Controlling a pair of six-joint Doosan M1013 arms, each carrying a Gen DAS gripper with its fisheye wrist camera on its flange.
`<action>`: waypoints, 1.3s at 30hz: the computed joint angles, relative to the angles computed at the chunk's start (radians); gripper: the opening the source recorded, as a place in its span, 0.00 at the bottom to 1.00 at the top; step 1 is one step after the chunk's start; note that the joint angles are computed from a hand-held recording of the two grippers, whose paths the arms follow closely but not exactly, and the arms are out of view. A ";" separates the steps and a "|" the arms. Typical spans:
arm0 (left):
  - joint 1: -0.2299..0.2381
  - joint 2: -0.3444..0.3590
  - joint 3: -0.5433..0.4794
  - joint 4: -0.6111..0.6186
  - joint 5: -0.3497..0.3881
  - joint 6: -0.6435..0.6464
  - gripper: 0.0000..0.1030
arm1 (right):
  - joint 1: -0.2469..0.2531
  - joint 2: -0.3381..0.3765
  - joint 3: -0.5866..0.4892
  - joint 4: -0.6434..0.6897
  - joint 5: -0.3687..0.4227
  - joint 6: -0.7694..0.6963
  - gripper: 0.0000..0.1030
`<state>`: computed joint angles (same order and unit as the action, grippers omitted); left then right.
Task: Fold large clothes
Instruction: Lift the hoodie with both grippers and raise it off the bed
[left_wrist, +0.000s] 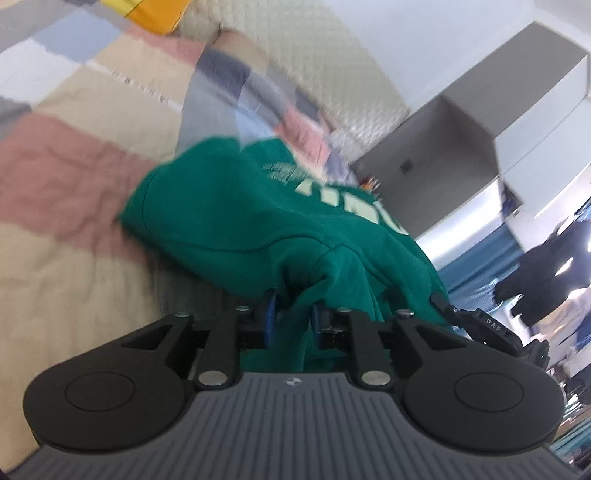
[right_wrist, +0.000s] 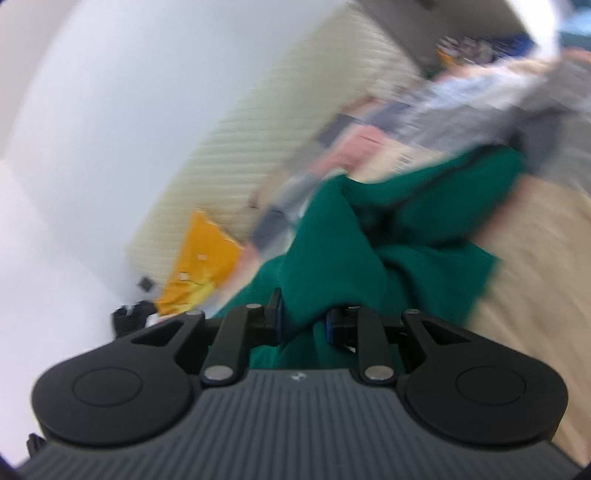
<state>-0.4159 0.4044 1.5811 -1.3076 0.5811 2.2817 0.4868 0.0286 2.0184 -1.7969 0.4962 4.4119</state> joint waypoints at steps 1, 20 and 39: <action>-0.004 -0.002 0.001 0.028 -0.008 -0.024 0.38 | -0.003 0.001 0.004 0.014 -0.004 0.021 0.23; 0.058 0.074 0.040 -0.369 0.188 -0.116 0.71 | -0.003 0.022 -0.020 0.247 0.050 -0.118 0.23; 0.008 0.217 -0.115 -0.431 0.230 -0.306 0.32 | -0.026 0.033 -0.007 0.134 -0.028 0.030 0.23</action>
<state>-0.4083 0.6211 1.4657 -1.7386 0.8108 1.9753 0.4607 0.0615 2.0115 -1.6629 0.4683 4.4419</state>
